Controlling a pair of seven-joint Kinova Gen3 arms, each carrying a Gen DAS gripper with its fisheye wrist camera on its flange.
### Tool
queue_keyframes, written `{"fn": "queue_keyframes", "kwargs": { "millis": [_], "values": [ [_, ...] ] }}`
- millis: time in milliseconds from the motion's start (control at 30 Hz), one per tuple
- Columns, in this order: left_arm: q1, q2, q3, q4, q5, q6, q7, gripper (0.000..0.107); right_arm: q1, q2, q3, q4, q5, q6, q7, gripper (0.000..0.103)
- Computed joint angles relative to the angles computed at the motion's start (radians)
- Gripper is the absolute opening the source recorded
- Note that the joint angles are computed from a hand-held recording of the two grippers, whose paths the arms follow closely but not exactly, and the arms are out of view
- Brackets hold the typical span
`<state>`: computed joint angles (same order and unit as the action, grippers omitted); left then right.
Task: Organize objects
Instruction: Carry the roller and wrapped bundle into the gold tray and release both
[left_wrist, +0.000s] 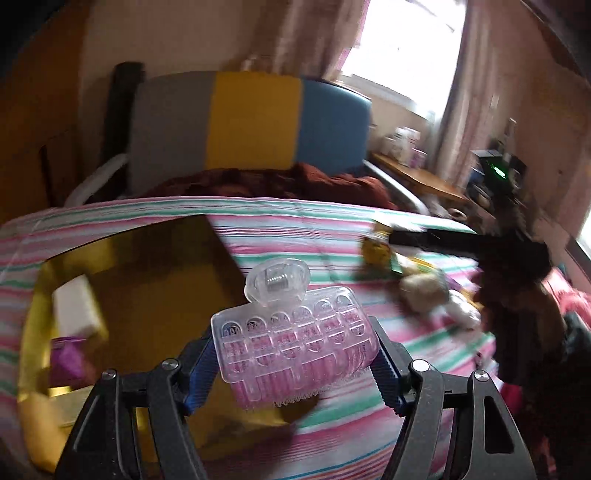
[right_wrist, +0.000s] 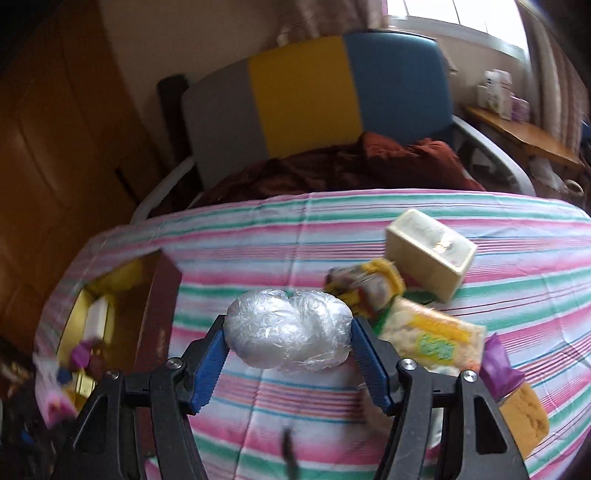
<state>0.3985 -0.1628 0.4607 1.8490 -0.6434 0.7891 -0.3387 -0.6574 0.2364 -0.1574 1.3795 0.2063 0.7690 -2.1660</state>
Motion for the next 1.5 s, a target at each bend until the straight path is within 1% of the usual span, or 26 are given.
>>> {"fn": "queue_keyframes", "kwargs": {
  "millis": [100, 200, 267, 400, 467, 533, 567, 633, 700, 733, 800, 833, 867, 967, 1033, 1100, 1200, 1367, 1500],
  "values": [
    [-0.03, -0.045, -0.051, 0.033, 0.043, 0.0, -0.033, 0.072, -0.02, 0.012, -0.031, -0.029, -0.022, 0.013, 0.049, 0.066],
    [-0.071, -0.076, -0.116, 0.051, 0.124, -0.002, -0.108, 0.073, -0.074, 0.042, -0.05, -0.079, -0.019, 0.043, 0.091, 0.066],
    [-0.101, -0.084, -0.149, 0.058, 0.162, -0.007, -0.153, 0.073, -0.115, 0.074, -0.061, -0.126, -0.022, 0.066, 0.115, 0.066],
    [-0.168, -0.049, -0.212, 0.039, 0.221, -0.016, -0.258, 0.072, -0.185, 0.147, -0.063, -0.221, -0.043, 0.113, 0.155, 0.066],
    [-0.2, -0.026, -0.25, 0.022, 0.266, -0.024, -0.313, 0.073, -0.216, 0.187, -0.059, -0.269, -0.06, 0.132, 0.168, 0.066],
    [-0.236, -0.013, -0.251, 0.014, 0.265, -0.02, -0.326, 0.073, -0.258, 0.229, -0.046, -0.322, -0.06, 0.159, 0.167, 0.067],
    [-0.247, 0.0, -0.253, 0.001, 0.263, -0.009, -0.337, 0.073, -0.277, 0.246, -0.039, -0.344, -0.059, 0.168, 0.164, 0.069],
    [-0.266, 0.017, -0.26, -0.01, 0.254, -0.001, -0.342, 0.074, -0.299, 0.275, -0.034, -0.381, -0.072, 0.179, 0.166, 0.071],
    [-0.275, 0.013, -0.274, -0.006, 0.258, -0.01, -0.353, 0.076, -0.315, 0.295, -0.027, -0.407, -0.084, 0.185, 0.166, 0.079],
    [-0.277, 0.005, -0.281, 0.002, 0.258, -0.02, -0.353, 0.08, -0.319, 0.299, -0.024, -0.413, -0.09, 0.185, 0.168, 0.081],
    [-0.306, -0.018, -0.251, 0.017, 0.224, -0.019, -0.313, 0.084, -0.317, 0.306, -0.026, -0.418, -0.108, 0.181, 0.179, 0.084],
    [-0.305, -0.026, -0.252, 0.023, 0.216, -0.018, -0.306, 0.085, -0.328, 0.305, -0.021, -0.423, -0.107, 0.19, 0.174, 0.085],
    [-0.309, -0.032, -0.254, 0.024, 0.218, -0.017, -0.307, 0.085, -0.334, 0.305, -0.016, -0.422, -0.105, 0.193, 0.171, 0.085],
    [-0.332, -0.086, -0.222, 0.055, 0.2, -0.012, -0.264, 0.085, -0.344, 0.292, -0.009, -0.398, -0.101, 0.185, 0.157, 0.085],
    [-0.351, -0.121, -0.187, 0.076, 0.185, 0.003, -0.234, 0.085, -0.353, 0.272, -0.002, -0.367, -0.088, 0.172, 0.14, 0.085],
    [-0.377, -0.156, -0.129, 0.096, 0.156, 0.032, -0.182, 0.086, -0.366, 0.257, 0.006, -0.345, -0.066, 0.164, 0.114, 0.085],
    [-0.397, -0.21, -0.061, 0.128, 0.143, 0.064, -0.133, 0.087, -0.388, 0.236, 0.014, -0.317, -0.022, 0.16, 0.073, 0.085],
    [-0.415, -0.263, 0.014, 0.143, 0.163, 0.115, -0.098, 0.088, -0.439, 0.212, 0.033, -0.284, 0.082, 0.173, -0.005, 0.086],
    [-0.441, -0.297, 0.093, 0.14, 0.162, 0.154, -0.079, 0.089, -0.477, 0.184, 0.04, -0.251, 0.173, 0.179, -0.076, 0.086]
  ]
}}
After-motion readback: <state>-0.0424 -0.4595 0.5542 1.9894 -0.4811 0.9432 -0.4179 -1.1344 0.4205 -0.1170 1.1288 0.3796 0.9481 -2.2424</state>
